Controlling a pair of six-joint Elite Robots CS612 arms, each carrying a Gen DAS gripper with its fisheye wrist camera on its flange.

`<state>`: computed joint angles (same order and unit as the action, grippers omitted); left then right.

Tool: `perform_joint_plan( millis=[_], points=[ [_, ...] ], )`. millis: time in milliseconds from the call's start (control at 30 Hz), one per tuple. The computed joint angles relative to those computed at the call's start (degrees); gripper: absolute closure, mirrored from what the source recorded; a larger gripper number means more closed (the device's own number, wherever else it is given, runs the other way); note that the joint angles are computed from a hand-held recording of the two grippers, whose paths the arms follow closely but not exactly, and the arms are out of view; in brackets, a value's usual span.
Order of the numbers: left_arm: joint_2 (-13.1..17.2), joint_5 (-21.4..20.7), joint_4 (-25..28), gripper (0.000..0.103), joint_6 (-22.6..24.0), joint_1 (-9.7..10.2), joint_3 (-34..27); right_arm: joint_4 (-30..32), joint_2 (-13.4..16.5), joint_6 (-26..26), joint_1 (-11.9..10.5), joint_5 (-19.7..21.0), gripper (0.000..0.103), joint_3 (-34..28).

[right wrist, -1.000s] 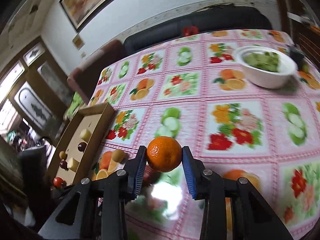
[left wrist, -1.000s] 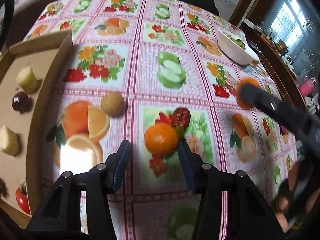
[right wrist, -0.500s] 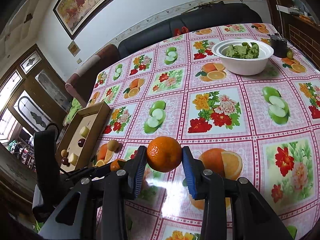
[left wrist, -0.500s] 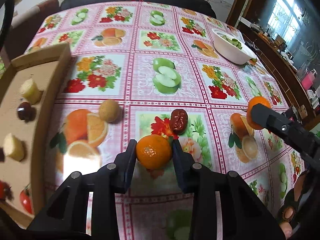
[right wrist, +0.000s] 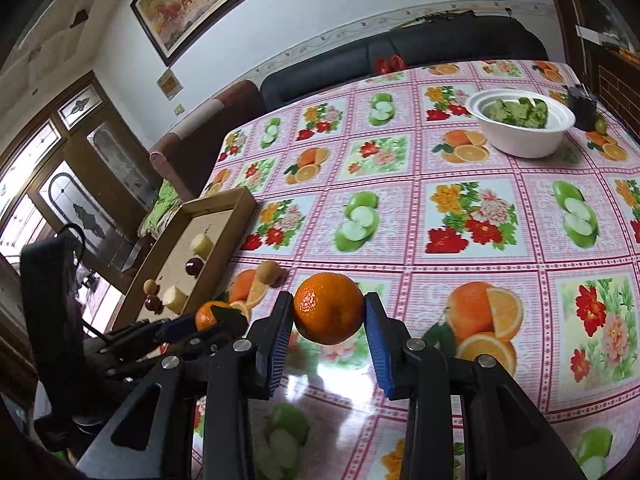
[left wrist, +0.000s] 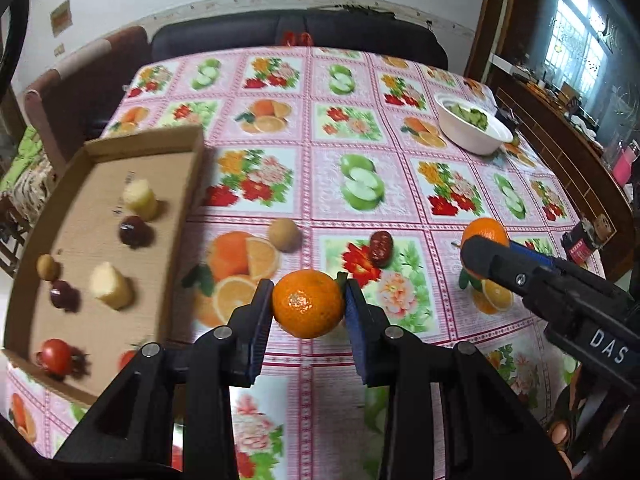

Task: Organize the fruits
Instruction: 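Carry the oranges in both tools over the cardboard tray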

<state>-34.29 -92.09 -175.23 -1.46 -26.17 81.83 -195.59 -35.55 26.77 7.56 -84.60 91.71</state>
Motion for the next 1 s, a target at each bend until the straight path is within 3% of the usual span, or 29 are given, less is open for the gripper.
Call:
perform_joint_plan(
  millis=[233,1000],
  points=[
    [-0.2,1.4,-1.7,0.07,-0.7,0.85,0.3,1.8,0.3,-1.6,1.1,0.1,0.067,-1.6],
    [0.0,-0.3,-1.8,0.07,-3.6,3.54,-0.4,7.4,2.0,-4.9,2.8,1.1,0.067,-7.0]
  ],
)
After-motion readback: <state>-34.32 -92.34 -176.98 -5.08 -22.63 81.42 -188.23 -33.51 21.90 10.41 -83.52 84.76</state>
